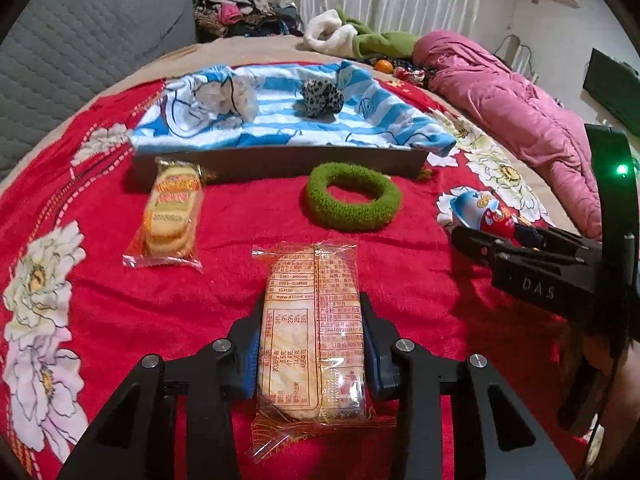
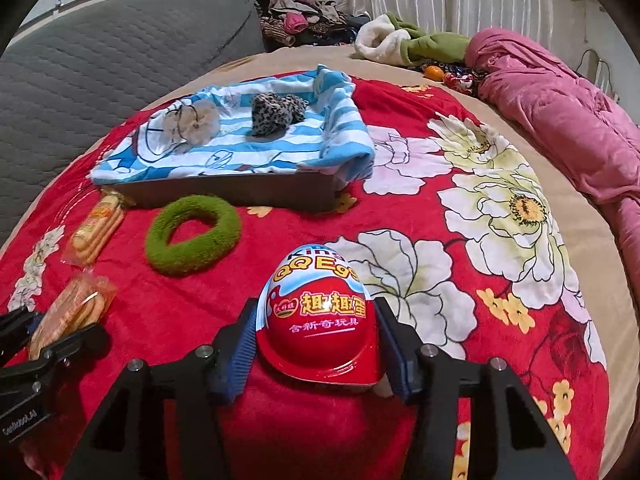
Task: Organize objects
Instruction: 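Close left tool on the long biscuit pack while right tool grasps the red egg, then lift the biscuit pack toward the tray while right tool carries the red egg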
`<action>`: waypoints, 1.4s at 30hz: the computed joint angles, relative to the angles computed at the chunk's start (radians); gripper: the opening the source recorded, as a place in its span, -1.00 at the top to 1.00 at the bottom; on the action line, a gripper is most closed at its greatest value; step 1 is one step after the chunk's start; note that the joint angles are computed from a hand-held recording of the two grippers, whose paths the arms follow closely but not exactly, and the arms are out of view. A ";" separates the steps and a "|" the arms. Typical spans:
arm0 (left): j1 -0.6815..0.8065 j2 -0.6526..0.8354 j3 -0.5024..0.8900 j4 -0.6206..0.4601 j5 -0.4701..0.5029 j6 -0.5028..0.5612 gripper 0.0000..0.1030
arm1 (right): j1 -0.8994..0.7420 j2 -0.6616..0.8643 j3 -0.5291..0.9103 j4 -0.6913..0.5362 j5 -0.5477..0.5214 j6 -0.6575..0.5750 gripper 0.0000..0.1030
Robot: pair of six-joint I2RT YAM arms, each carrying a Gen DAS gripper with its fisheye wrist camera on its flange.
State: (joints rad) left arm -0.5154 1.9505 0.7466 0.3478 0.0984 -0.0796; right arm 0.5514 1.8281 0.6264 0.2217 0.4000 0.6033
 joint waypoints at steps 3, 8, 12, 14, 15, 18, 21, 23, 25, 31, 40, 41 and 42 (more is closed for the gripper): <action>0.003 -0.020 -0.006 -0.010 -0.008 -0.001 0.21 | 0.023 -0.018 -0.006 -0.008 0.010 0.016 -0.07; 0.016 -0.064 -0.029 -0.020 -0.010 -0.003 0.21 | 0.060 -0.044 -0.009 -0.028 0.027 0.034 -0.07; 0.024 -0.097 -0.054 -0.010 -0.011 -0.003 0.21 | 0.097 -0.068 -0.002 -0.053 0.050 0.056 -0.07; 0.030 -0.117 -0.066 -0.009 -0.013 -0.004 0.21 | 0.116 -0.080 0.001 -0.065 0.060 0.062 -0.07; 0.032 -0.124 -0.069 -0.013 -0.011 -0.007 0.21 | 0.130 -0.087 0.007 -0.079 0.070 0.068 -0.07; 0.039 -0.154 -0.088 -0.010 -0.012 -0.005 0.21 | 0.161 -0.096 0.025 -0.108 0.088 0.075 -0.07; 0.047 -0.180 -0.104 -0.011 -0.014 -0.004 0.21 | 0.186 -0.104 0.035 -0.124 0.105 0.088 -0.07; 0.057 -0.197 -0.115 -0.014 -0.012 -0.005 0.21 | 0.205 -0.114 0.041 -0.140 0.118 0.097 -0.07; 0.065 -0.211 -0.125 -0.014 -0.011 -0.004 0.21 | 0.226 -0.121 0.052 -0.161 0.132 0.108 -0.07; 0.094 -0.257 -0.155 -0.014 -0.015 -0.002 0.21 | 0.281 -0.146 0.076 -0.218 0.177 0.145 -0.07; 0.138 -0.348 -0.202 -0.032 0.010 0.006 0.21 | 0.376 -0.157 0.141 -0.309 0.245 0.201 -0.07; 0.143 -0.362 -0.208 -0.036 0.013 0.009 0.21 | 0.384 -0.157 0.149 -0.317 0.251 0.205 -0.07; 0.149 -0.377 -0.214 -0.041 0.017 0.011 0.21 | 0.396 -0.158 0.158 -0.329 0.261 0.210 -0.07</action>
